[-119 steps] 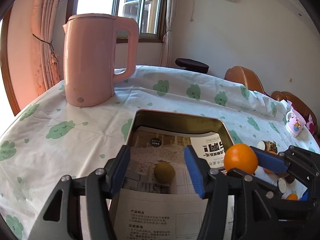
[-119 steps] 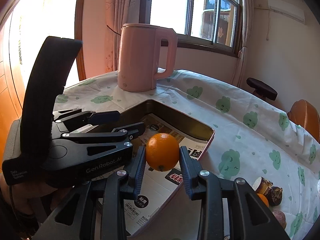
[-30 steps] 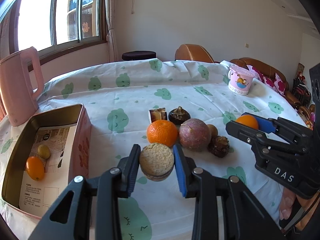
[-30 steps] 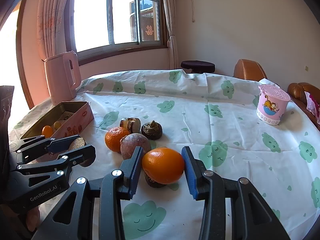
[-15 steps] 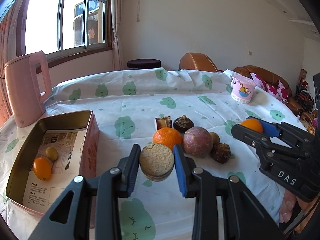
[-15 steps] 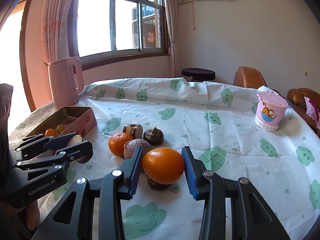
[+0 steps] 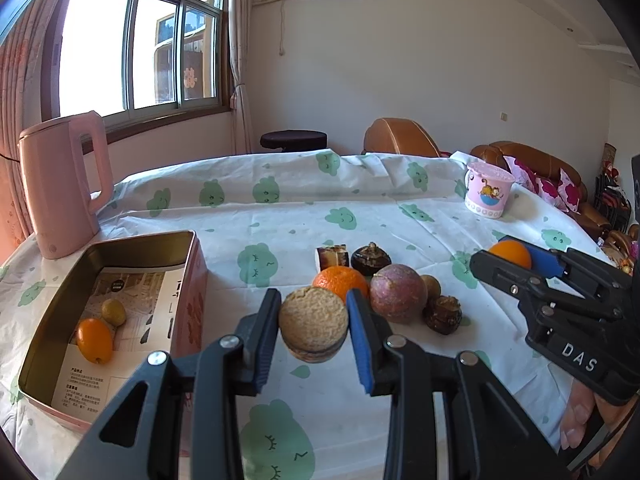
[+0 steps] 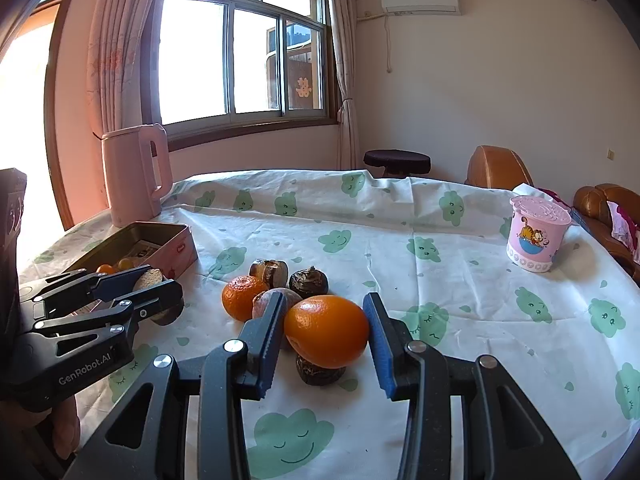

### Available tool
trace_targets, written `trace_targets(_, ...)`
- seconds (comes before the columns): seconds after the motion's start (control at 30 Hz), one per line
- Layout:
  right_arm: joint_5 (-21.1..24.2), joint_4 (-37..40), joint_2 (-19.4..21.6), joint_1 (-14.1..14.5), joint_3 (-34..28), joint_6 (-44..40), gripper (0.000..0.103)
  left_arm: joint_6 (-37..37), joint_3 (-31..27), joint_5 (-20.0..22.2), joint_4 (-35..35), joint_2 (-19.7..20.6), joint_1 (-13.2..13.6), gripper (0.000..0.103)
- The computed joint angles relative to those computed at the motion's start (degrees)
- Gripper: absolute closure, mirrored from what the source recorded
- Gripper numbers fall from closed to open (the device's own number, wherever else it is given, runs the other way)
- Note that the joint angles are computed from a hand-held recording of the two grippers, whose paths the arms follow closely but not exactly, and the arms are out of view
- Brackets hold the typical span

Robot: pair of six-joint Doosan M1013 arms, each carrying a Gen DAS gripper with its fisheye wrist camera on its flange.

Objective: Organize fruits
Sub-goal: 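Lift the biscuit cake and the orange and carry them toward the tin box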

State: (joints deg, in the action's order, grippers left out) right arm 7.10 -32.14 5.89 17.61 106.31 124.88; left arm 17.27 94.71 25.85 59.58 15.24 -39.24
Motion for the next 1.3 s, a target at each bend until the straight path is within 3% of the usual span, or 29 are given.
trace_targets(0.43,-1.8,-17.5,-0.5,0.2,0.9,17.2,0.061,-6.4,1.0,0.2,6.3,-0.5,-0.4,0.068)
trace_targets(0.63,-2.2,-31.4,-0.8,0.3,1.4,30.9,0.061,-9.3,1.5,0.4,9.3,-0.7,-0.6,0.068)
trace_targets(0.9,-2.5,-57.5,-1.3,0.5,2.2,56.8,0.061,-12.5,2.0,0.8,12.3,-1.0,-0.8,0.068)
trace_targets(1.3,-1.9,-81.2,-1.7,0.7,3.0,80.2,0.061,-16.3,2.6,1.2,16.0,-1.3,-1.0,0.068)
